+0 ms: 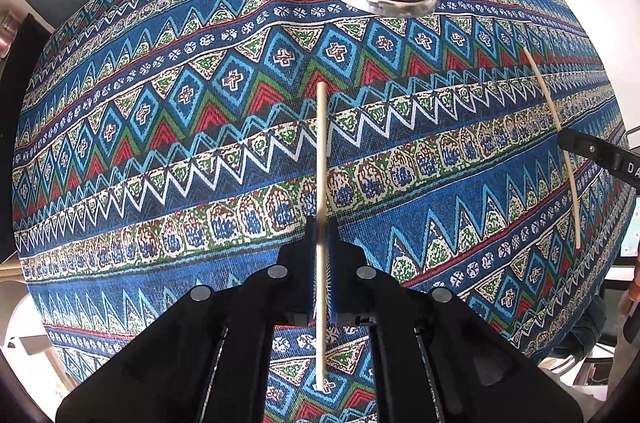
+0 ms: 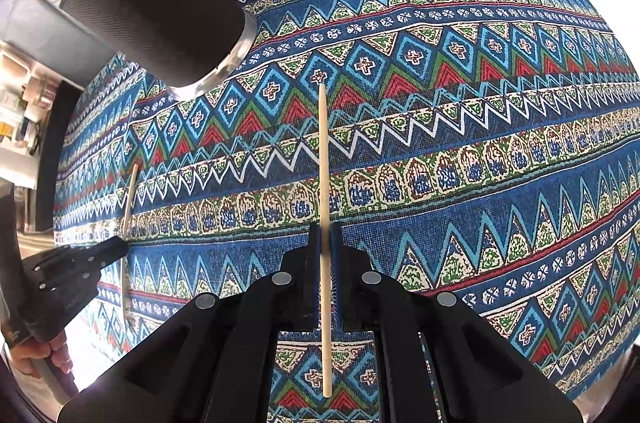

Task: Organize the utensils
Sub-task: 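Lift both held sticks up over the black cup's opening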

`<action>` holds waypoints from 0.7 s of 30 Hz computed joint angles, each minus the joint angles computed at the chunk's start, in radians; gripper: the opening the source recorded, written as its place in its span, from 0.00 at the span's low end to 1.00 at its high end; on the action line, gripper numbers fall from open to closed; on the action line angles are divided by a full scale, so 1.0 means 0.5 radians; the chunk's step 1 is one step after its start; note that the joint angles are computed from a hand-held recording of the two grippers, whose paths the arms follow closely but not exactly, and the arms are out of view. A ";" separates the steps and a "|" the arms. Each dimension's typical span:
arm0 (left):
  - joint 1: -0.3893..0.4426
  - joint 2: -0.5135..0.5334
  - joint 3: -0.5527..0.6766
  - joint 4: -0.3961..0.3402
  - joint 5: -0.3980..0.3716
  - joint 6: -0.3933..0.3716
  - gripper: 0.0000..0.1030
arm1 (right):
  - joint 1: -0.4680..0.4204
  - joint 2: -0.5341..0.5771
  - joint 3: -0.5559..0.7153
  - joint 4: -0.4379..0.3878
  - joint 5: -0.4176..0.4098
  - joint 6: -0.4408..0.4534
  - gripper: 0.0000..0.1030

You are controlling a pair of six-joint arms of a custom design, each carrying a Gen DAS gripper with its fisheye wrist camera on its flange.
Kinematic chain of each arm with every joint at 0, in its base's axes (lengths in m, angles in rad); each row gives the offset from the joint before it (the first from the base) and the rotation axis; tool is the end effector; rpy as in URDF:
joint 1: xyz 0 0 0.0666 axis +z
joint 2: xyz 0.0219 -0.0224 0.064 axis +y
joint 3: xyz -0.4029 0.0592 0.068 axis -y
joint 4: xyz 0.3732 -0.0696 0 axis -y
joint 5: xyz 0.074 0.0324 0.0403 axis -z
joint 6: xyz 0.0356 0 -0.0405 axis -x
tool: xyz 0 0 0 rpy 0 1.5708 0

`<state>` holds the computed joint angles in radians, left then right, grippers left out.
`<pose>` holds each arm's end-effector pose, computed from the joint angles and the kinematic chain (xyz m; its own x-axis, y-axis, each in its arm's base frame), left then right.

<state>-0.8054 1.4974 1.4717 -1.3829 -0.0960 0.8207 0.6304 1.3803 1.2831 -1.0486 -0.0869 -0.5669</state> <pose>0.3144 -0.3229 0.4198 -0.9834 -0.0276 -0.1793 -0.0182 0.9984 -0.0537 0.3448 0.2549 0.4031 -0.9517 -0.0322 -0.3054 -0.1246 0.9495 0.2881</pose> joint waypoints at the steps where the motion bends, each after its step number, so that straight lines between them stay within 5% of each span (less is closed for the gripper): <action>1: -0.006 -0.030 -0.009 -0.016 -0.011 0.007 0.05 | 0.002 -0.003 0.001 -0.004 0.005 0.009 0.05; 9: -0.032 -0.244 0.033 -0.202 -0.173 0.027 0.05 | 0.012 0.004 0.031 0.017 -0.022 0.015 0.05; 21: 0.000 -0.054 0.541 -0.395 -0.444 -0.088 0.05 | -0.071 -0.036 0.259 0.060 -0.015 0.074 0.05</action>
<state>-0.8056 1.4703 1.7424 -1.5806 -0.3179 0.7766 0.5951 1.3623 1.4125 -1.0185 -0.0944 -0.5296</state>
